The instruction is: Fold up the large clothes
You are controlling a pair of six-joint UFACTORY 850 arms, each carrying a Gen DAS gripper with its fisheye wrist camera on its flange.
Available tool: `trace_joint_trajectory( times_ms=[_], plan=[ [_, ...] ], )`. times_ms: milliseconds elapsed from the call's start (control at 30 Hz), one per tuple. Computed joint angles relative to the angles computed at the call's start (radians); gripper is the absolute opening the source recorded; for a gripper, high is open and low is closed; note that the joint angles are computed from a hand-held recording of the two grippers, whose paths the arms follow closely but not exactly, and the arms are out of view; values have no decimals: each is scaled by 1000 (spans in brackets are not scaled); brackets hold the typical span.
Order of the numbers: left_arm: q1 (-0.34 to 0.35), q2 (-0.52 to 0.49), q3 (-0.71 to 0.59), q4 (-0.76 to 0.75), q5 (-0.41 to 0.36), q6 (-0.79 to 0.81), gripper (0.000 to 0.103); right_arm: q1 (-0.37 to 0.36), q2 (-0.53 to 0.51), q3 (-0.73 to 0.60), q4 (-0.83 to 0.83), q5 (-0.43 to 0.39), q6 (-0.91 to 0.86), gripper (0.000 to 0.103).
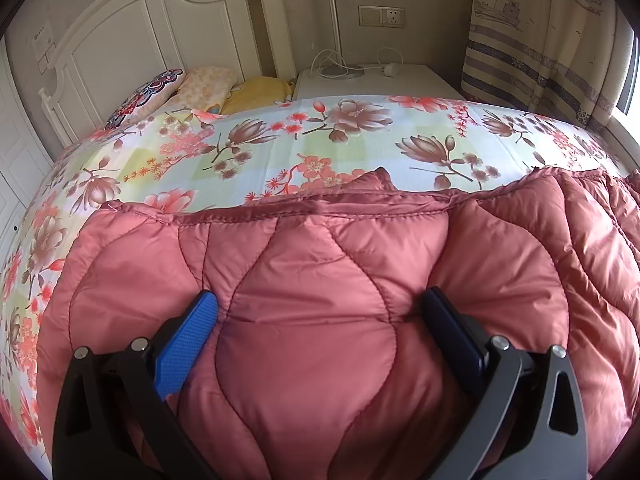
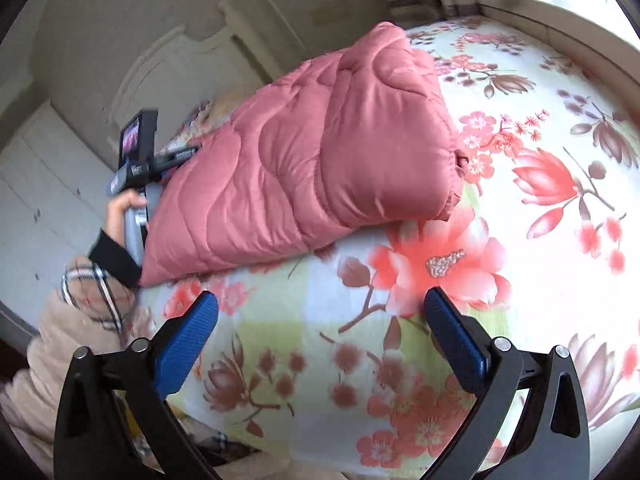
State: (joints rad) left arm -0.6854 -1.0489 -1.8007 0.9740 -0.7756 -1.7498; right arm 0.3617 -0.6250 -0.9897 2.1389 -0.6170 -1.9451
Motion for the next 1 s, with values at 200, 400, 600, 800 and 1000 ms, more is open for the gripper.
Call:
trace_joint_trajectory(
  times_ms=[200, 400, 600, 800, 1000],
  plan=[
    [0, 2, 1, -5, 2, 3, 101, 11, -115, -145, 59, -93, 150, 99],
    [4, -1, -4, -22, -9, 4, 101, 78, -224, -330, 394, -42, 108, 99],
    [4, 4, 7, -16, -13, -32, 101, 26, -257, -305, 314, -283, 236, 34],
    [-75, -53, -113, -8, -130, 48, 101, -13, -119, -91, 390, -422, 74, 32],
    [-201, -75, -220, 169, -225, 23, 101, -49, 17, 53, 506, -413, -131, 32]
  ],
)
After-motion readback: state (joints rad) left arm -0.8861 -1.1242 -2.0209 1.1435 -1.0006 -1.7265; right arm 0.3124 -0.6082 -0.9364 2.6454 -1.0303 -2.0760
